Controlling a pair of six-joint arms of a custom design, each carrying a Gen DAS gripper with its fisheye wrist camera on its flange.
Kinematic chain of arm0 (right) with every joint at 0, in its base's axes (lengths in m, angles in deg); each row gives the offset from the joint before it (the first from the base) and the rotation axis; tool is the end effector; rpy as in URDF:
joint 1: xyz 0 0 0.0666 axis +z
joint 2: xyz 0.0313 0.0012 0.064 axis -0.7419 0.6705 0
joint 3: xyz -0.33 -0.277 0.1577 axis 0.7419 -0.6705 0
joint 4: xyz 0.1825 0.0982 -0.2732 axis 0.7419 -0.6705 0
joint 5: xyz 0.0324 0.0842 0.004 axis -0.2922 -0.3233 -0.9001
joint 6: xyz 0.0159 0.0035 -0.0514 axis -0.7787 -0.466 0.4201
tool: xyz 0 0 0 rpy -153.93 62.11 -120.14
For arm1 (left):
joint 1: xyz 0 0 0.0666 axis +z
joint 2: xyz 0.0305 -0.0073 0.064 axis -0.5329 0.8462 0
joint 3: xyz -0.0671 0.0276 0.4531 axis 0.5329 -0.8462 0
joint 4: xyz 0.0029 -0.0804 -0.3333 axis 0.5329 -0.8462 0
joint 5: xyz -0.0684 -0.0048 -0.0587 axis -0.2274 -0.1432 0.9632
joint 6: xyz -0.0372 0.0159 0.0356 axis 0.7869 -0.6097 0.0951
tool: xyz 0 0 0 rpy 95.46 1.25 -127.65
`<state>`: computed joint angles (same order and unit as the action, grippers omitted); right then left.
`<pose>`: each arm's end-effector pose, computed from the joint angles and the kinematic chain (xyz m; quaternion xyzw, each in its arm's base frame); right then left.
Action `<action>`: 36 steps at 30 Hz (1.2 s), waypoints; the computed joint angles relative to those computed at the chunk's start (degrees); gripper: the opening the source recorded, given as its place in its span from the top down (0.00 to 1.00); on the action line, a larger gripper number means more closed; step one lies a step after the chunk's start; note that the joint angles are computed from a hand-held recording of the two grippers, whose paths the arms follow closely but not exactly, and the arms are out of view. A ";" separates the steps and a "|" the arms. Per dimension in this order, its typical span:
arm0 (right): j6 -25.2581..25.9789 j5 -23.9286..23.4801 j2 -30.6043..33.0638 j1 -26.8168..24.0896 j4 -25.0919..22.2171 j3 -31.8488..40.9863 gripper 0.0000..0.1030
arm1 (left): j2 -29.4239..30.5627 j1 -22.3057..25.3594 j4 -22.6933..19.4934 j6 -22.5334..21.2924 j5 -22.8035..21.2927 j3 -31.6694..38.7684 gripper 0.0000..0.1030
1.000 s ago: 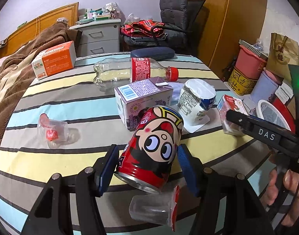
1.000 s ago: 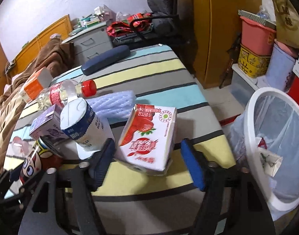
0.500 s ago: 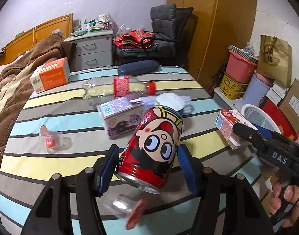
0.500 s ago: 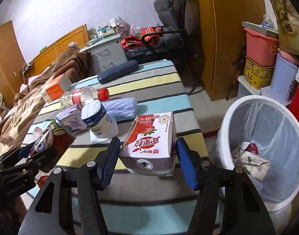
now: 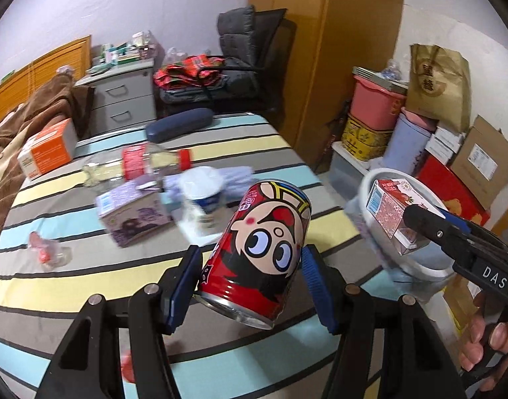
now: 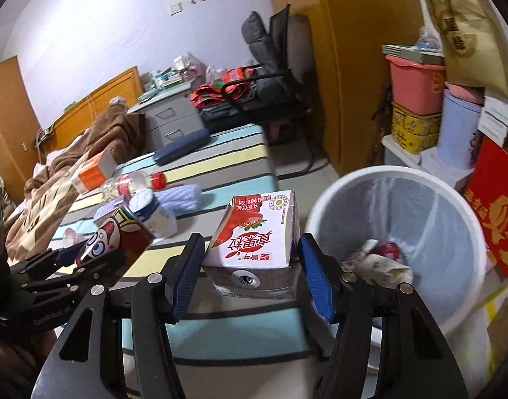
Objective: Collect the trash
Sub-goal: 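Carry the red can and juice carton over the white bin, then open both tools to drop the can and carton into the bin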
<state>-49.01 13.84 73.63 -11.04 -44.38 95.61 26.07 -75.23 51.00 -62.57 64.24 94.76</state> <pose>0.3356 0.2293 0.3257 0.1401 0.8977 0.0415 0.4157 0.4087 -0.3780 0.3202 0.2143 0.8970 -0.1482 0.3572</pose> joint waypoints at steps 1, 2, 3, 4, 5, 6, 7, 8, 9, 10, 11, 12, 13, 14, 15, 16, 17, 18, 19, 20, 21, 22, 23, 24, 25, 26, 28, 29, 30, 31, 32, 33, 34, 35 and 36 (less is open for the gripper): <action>-0.32 0.38 -0.54 -0.10 -0.22 -0.49 0.42 | 0.36 -0.53 -0.15 0.01 0.19 0.53 0.38; -0.66 0.73 -0.94 -0.22 -0.44 -0.93 0.42 | 0.71 -1.01 -0.36 -0.02 0.44 1.08 0.38; -1.03 1.07 -1.55 -0.21 -0.72 -1.47 0.42 | 1.12 -1.49 -0.57 -0.10 0.70 1.70 0.38; -1.41 1.40 -2.11 -0.40 -0.94 -2.08 0.42 | 1.51 -1.95 -0.68 -0.17 0.91 2.29 0.38; -1.81 1.76 -2.70 -0.57 -1.19 -2.71 0.42 | 1.95 -2.39 -1.00 -0.32 1.15 3.02 0.38; -2.20 2.12 -3.13 -0.66 -1.51 -3.06 0.42 | 2.25 -2.83 -1.13 -0.43 1.28 3.48 0.38; -2.61 2.41 -3.68 -0.88 -1.84 -3.56 0.42 | 2.53 -3.23 -1.25 -0.62 1.46 3.95 0.38; -2.99 2.62 -4.13 -1.02 -2.17 -3.95 0.42 | 2.93 -3.78 -1.56 -0.72 1.46 4.69 0.38; -3.44 2.87 -4.52 -1.26 -2.49 -4.32 0.42 | 3.28 -4.16 -1.79 -1.00 1.62 5.34 0.38; -3.87 3.15 -4.92 -1.46 -2.80 -4.68 0.42 | 3.61 -4.52 -1.98 -1.31 1.75 5.96 0.38; -4.31 3.47 -5.33 -1.53 -3.14 -5.03 0.42 | 3.91 -4.85 -2.12 -1.58 1.91 6.49 0.38; -4.64 3.71 -5.68 -1.75 -3.40 -5.33 0.42 | 4.35 -5.21 -2.35 -1.84 2.15 7.22 0.38; -4.94 3.91 -6.11 -1.97 -3.62 -5.75 0.42 | 4.65 -5.51 -2.51 -2.00 2.44 7.68 0.38; -5.30 4.13 -6.48 -2.11 -3.83 -6.11 0.42 | 5.12 -5.80 -2.74 -2.07 2.77 8.26 0.38; -5.67 4.33 -6.85 -2.32 -4.05 -6.49 0.42 | 5.65 -6.05 -3.28 -2.14 3.08 9.08 0.38; -6.01 4.53 -7.23 -2.59 -4.29 -6.87 0.42 | 6.14 -6.30 -3.70 -2.32 3.37 9.76 0.38; -6.34 4.68 -7.58 -2.91 -4.53 -7.23 0.42 | 6.54 -6.50 -3.93 -2.52 3.71 10.27 0.38; -6.68 4.79 -7.78 -3.18 -4.71 -7.48 0.42 | 7.09 -6.71 -4.42 -2.77 4.20 11.07 0.38; -7.16 4.87 -8.07 -3.54 -4.94 -7.86 0.42 | 7.73 -6.99 -5.16 -3.04 4.61 12.06 0.38; -7.64 4.89 -8.34 -3.94 -5.20 -8.20 0.42 | 8.30 -7.33 -5.67 -3.30 4.82 12.90 0.38; -7.99 4.84 -8.61 -4.41 -5.39 -8.56 0.42 | 8.70 -7.59 -5.88 -3.66 5.13 13.44 0.38; -8.33 4.82 -8.83 -4.70 -5.63 -8.83 0.42 | 9.22 -7.88 -6.26 -3.98 5.49 14.21 0.38; -8.66 4.69 -9.04 -5.11 -5.79 -9.18 0.42 | 9.68 -8.07 -6.66 -4.31 5.96 14.93 0.38; -8.82 4.54 -9.17 -5.48 -5.81 -9.47 0.42 | 10.26 -8.28 -7.16 -4.60 6.47 15.81 0.38; -9.00 4.34 -9.30 -5.87 -5.89 -9.80 0.42 | 10.88 -8.44 -7.82 -4.82 6.95 16.78 0.38; -9.21 4.05 -9.32 -6.28 -5.97 -10.03 0.42 | 11.44 -8.61 -8.52 -5.01 7.26 17.66 0.38; -9.43 3.44 -9.34 -6.82 -5.92 -10.38 0.42 | 12.56 -9.04 -9.54 -5.44 7.87 19.34 0.38; -9.53 3.25 -9.25 -6.95 -5.99 -10.41 0.42 | 13.08 -9.26 -10.00 -5.66 8.20 20.15 0.38; -9.48 2.97 -9.20 -7.17 -5.92 -10.50 0.42 | 13.50 -9.43 -10.44 -5.84 8.42 20.80 0.38; -9.39 2.69 -9.16 -7.40 -5.81 -10.63 0.42 | 14.09 -9.60 -11.09 -6.05 8.67 21.75 0.38; -9.23 2.37 -9.27 -7.68 -5.63 -10.91 0.42 | 14.69 -9.77 -11.75 -6.23 8.90 22.70 0.38; -9.04 1.96 -9.24 -8.04 -5.41 -11.11 0.42 | 15.20 -9.87 -12.19 -6.38 9.16 23.43 0.38; -8.89 1.54 -9.21 -8.43 -5.22 -11.27 0.42 | 15.69 -9.96 -12.61 -6.54 9.47 24.11 0.38; -8.71 1.10 -9.20 -8.80 -5.03 -11.47 0.42 | 16.22 -10.10 -13.05 -6.69 9.60 24.91 0.38; -8.37 0.44 -9.17 -9.33 -4.80 -11.63 0.42 | 16.41 -10.21 -12.53 -7.00 9.50 25.10 0.38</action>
